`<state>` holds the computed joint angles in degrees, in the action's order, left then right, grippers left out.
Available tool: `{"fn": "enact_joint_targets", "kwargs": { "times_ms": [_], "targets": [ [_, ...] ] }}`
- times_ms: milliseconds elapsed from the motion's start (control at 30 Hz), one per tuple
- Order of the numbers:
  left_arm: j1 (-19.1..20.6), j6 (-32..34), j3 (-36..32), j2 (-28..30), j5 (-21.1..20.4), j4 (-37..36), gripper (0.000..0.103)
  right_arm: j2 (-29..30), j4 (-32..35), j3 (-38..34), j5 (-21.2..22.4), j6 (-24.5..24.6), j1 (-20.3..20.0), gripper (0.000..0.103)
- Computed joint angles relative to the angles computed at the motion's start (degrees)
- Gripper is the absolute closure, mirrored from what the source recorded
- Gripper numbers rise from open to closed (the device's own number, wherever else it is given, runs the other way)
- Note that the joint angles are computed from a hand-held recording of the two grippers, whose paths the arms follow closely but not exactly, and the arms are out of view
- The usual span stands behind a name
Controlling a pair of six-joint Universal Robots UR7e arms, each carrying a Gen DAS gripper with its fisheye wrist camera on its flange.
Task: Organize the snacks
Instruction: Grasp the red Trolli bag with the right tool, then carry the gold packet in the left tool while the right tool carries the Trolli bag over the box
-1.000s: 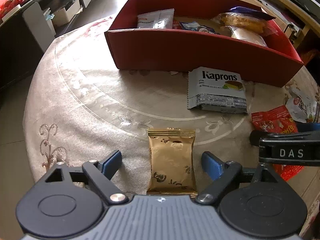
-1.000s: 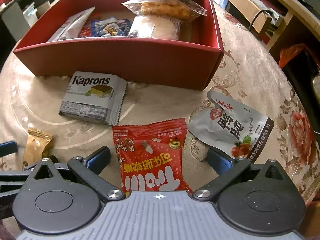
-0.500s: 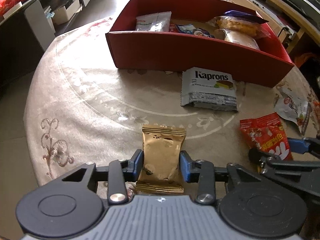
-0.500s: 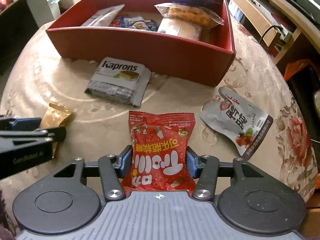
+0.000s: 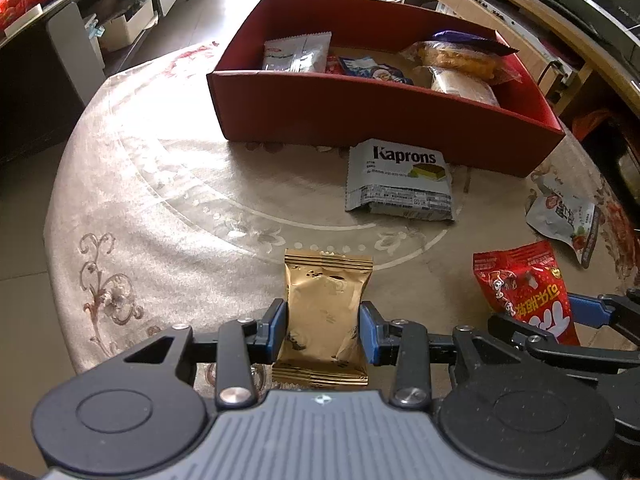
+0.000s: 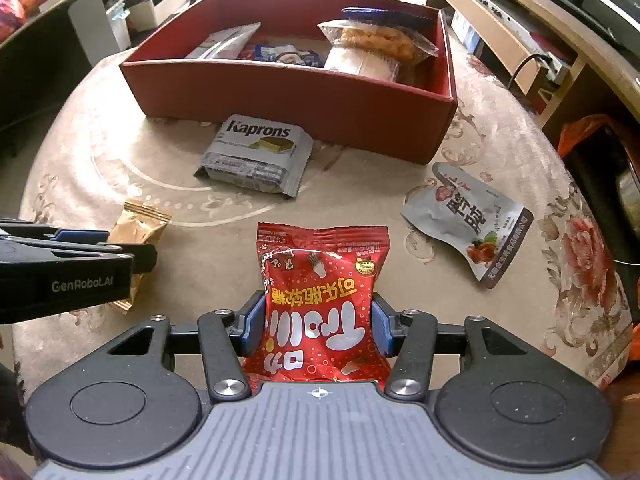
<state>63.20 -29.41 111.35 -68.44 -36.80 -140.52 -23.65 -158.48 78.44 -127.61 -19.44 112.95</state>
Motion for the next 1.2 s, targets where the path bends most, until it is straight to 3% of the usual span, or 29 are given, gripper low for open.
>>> {"fn": "enact_joint_targets", "kwargs": {
  "times_ms": [1200],
  "targets": [
    [-3.17,8.75,0.93,1.14,3.66,-12.46,0.063,-1.39,-6.37,1.76,4.75,0.36,0.94,0.043]
  ]
}}
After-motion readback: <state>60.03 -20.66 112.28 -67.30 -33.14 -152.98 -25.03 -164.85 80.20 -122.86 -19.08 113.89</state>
